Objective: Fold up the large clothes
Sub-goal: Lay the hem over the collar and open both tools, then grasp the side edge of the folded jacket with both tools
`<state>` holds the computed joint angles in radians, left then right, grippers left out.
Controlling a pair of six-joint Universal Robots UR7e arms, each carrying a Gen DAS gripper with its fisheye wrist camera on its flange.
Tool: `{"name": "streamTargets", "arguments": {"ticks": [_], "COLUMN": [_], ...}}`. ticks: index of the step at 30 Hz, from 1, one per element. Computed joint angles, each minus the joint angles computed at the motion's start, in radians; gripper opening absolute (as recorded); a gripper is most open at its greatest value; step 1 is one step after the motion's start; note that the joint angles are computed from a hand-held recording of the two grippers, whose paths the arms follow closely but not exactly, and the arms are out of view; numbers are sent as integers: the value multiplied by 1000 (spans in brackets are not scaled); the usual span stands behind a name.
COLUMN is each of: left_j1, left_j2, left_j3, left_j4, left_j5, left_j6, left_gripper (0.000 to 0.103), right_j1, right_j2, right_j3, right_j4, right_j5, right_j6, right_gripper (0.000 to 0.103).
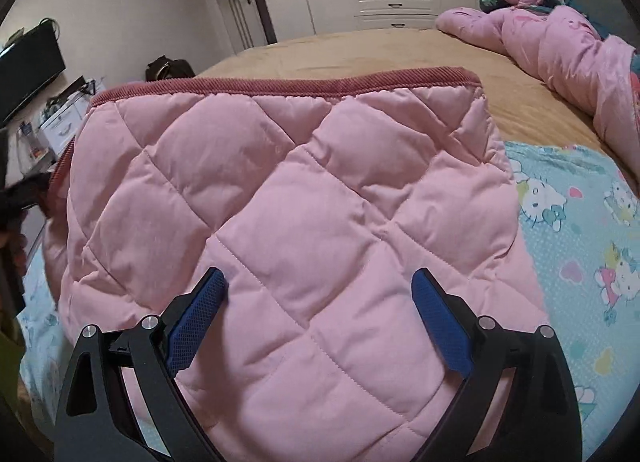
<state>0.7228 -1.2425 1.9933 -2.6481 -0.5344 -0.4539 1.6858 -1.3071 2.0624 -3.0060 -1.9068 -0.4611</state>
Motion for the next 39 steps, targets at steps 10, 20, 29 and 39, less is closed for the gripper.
{"name": "streamTargets", "arguments": {"ticks": [10, 20, 29, 39], "left_j1": [-99, -170, -184, -90], "left_j2": [17, 48, 22, -67], "left_j3": [25, 28, 67, 119], "left_j4": [-197, -315, -231, 72], "left_j5": [105, 185, 213, 202], "left_j6": [182, 334, 285, 44], "left_gripper": [94, 94, 94, 94], "right_j1": [-4, -16, 7, -30], "right_j2": [-5, -41, -82, -76], "right_j3": [-7, -8, 0, -14], "right_j4": [11, 12, -60, -144], "right_j5": [10, 72, 68, 11], "right_j6": [15, 46, 9, -16], "right_gripper": [94, 95, 97, 98]}}
